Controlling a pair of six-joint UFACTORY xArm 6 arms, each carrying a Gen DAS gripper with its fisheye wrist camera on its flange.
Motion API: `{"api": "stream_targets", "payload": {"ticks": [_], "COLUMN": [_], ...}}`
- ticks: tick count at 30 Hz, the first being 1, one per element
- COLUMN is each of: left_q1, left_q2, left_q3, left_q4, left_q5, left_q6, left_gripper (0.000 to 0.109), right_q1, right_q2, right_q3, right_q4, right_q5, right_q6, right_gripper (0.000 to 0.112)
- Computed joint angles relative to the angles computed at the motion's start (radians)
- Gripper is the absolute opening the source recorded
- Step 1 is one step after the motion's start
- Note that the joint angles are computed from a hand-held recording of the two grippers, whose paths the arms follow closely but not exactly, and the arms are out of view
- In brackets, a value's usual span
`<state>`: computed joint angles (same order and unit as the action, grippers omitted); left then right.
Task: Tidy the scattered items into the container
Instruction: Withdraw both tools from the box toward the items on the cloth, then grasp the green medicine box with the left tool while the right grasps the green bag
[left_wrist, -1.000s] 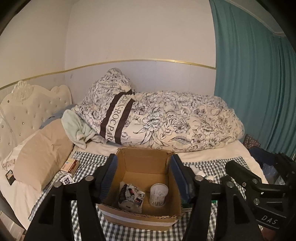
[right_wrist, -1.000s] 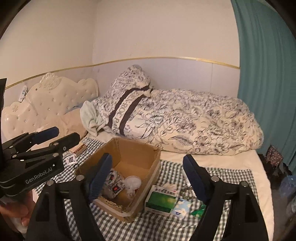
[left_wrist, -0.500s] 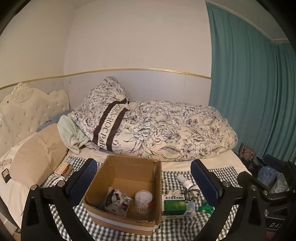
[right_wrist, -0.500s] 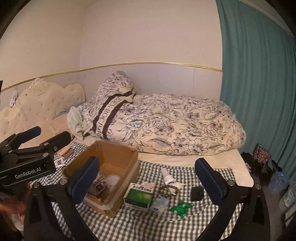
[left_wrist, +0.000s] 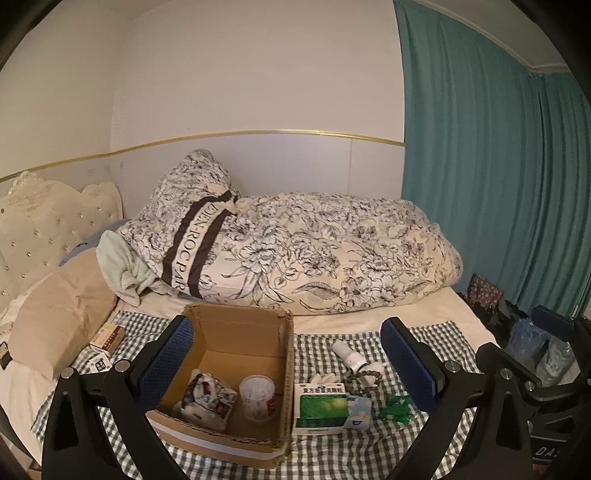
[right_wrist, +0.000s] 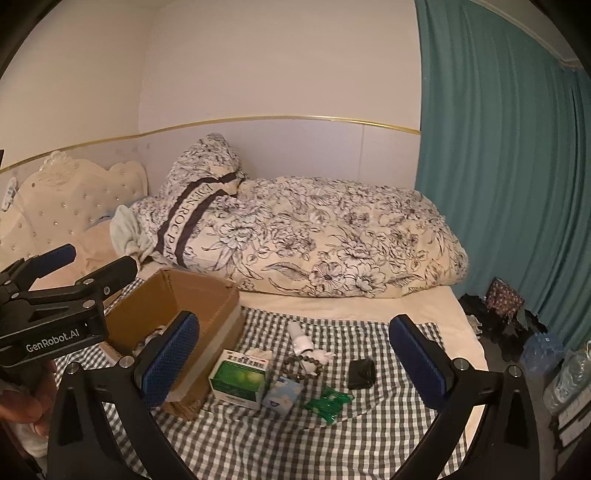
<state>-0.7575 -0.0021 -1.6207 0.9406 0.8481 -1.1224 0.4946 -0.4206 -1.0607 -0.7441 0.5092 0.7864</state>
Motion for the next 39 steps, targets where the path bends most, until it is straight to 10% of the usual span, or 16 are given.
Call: {"api": "stream_targets", "payload": {"ticks": [39], "left_q1": [-0.028], "left_q2": [0.291], "left_q3": [-0.194], "left_q4": [-0.177], "left_q5": [-0.049], "left_q6": [0.157], "left_gripper": [0.103], "right_q1": [-0.265], "right_q2": [-0.012], "right_q3": [0.210], "right_q4": [0.261], "right_q5": [-0.185], "right_q6": [-0.177], "right_gripper": [0.103]}}
